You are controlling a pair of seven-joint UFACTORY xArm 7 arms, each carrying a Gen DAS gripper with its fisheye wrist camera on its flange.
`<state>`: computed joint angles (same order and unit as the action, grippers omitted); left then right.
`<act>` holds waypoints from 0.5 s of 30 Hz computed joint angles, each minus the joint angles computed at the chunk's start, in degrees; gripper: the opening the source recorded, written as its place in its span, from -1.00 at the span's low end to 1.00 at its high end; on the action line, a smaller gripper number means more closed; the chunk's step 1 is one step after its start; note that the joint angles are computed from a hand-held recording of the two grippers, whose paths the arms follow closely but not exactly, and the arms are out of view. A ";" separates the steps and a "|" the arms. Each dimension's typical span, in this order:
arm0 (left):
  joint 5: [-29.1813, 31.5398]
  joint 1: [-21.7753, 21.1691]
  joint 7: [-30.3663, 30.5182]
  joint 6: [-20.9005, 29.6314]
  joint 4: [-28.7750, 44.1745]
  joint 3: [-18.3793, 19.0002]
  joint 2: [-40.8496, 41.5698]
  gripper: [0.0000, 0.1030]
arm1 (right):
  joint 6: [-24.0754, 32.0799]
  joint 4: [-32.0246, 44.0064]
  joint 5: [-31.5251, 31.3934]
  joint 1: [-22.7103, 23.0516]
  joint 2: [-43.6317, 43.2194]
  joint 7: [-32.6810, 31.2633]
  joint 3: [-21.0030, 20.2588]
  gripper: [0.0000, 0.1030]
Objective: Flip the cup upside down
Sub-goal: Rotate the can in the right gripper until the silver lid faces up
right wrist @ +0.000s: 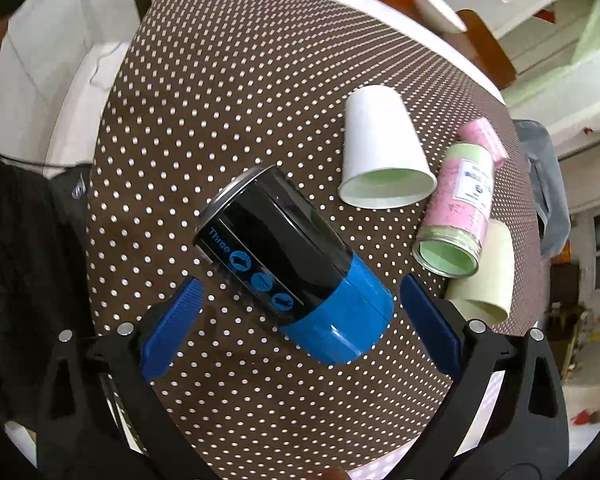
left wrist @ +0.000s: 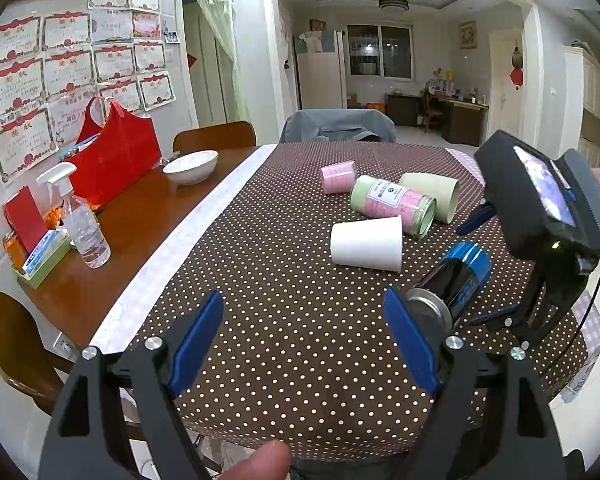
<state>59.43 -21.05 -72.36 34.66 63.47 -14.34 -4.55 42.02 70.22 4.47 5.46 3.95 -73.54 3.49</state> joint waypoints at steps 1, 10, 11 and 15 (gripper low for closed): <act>-0.19 0.04 -0.02 -0.14 -0.11 0.07 0.04 0.57 | -0.10 0.01 -1.11 0.21 0.16 0.08 0.10 0.88; -1.74 0.16 0.87 -1.57 -0.36 0.80 1.07 0.57 | 1.77 3.62 -10.57 2.71 4.41 3.87 0.75 0.80; -2.03 0.15 1.04 -1.73 -0.46 0.89 1.08 0.57 | 2.53 4.23 -11.00 2.89 4.85 4.26 0.80 0.71; -1.82 0.17 1.06 -2.24 -0.62 0.93 0.83 0.57 | 2.80 4.94 -13.07 3.50 5.61 6.36 0.75 0.52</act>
